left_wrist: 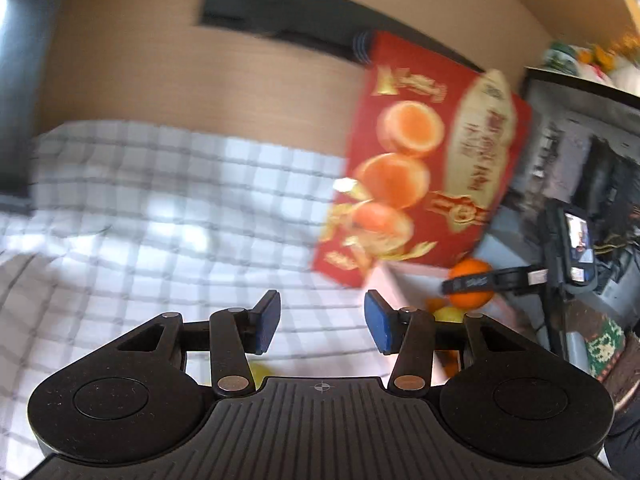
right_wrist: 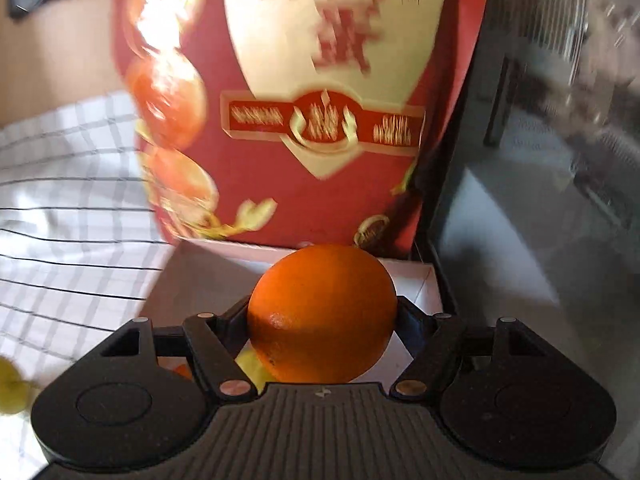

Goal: Organize fruits
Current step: 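Carry the tangerine and large orange over the pink box and open both grippers, then grasp the green pear on the table with the left gripper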

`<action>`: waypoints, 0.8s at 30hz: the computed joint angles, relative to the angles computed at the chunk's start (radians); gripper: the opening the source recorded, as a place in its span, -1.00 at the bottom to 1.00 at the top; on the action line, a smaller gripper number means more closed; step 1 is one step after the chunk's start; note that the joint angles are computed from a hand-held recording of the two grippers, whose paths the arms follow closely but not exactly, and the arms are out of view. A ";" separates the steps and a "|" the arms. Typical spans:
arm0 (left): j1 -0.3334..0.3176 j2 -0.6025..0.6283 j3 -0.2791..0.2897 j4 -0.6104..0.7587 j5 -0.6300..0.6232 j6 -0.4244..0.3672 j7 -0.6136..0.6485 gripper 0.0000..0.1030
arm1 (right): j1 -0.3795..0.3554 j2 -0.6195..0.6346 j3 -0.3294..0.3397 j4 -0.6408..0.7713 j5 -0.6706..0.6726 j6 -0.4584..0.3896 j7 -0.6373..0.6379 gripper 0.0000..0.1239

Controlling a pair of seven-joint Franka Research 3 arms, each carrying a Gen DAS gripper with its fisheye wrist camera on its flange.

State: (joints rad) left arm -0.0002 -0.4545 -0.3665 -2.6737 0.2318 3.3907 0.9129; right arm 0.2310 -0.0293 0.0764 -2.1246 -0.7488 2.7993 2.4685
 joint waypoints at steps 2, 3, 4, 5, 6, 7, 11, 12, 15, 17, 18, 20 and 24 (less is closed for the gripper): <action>-0.065 -0.001 0.086 -0.018 0.035 -0.034 0.017 0.00 | -0.003 0.023 -0.004 0.013 -0.051 0.011 0.049 0.19; -0.052 0.000 0.077 -0.021 0.044 -0.047 0.026 0.00 | 0.001 0.026 -0.007 0.017 -0.062 0.005 0.053 0.19; -0.009 0.005 0.034 -0.020 0.045 -0.055 0.030 0.00 | 0.005 0.023 -0.008 0.017 -0.084 -0.003 0.069 0.19; 0.020 0.008 0.008 -0.015 0.046 -0.066 0.031 0.00 | 0.008 0.014 -0.008 0.013 -0.100 -0.009 0.076 0.22; 0.069 0.016 -0.044 -0.009 0.043 -0.070 0.024 0.00 | 0.011 0.000 -0.005 0.011 -0.139 -0.030 0.104 0.22; 0.107 0.023 -0.085 -0.006 0.040 -0.068 0.015 0.00 | 0.008 -0.021 -0.002 0.000 -0.194 -0.031 0.145 0.22; 0.232 0.034 -0.209 -0.008 0.042 -0.040 0.024 0.00 | -0.021 -0.164 0.007 -0.139 -0.226 0.120 0.148 0.31; 0.249 0.045 -0.227 0.000 0.040 -0.045 0.028 0.01 | -0.012 -0.206 -0.005 -0.191 -0.175 0.169 0.090 0.32; 0.331 0.046 -0.307 0.012 0.029 -0.044 0.032 0.03 | 0.052 -0.321 -0.058 -0.336 -0.044 0.245 -0.085 0.32; 0.324 0.058 -0.295 0.013 0.027 -0.034 0.033 0.03 | 0.085 -0.396 -0.078 -0.434 -0.010 0.274 -0.167 0.32; 0.326 0.061 -0.298 0.013 0.025 -0.030 0.037 0.04 | 0.076 -0.430 -0.062 -0.476 -0.015 0.285 -0.179 0.32; 0.333 0.064 -0.306 0.017 0.021 -0.030 0.049 0.08 | 0.034 -0.495 -0.015 -0.562 -0.039 0.318 -0.192 0.33; 0.366 0.047 -0.351 0.033 0.025 -0.068 0.065 0.08 | 0.036 -0.580 -0.011 -0.699 -0.016 0.360 -0.241 0.33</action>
State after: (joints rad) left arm 0.3653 -0.4078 -0.7173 -2.6407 0.2563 3.3225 0.9777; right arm 0.2671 -0.6089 0.0651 -2.8237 -0.7652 3.1590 2.2278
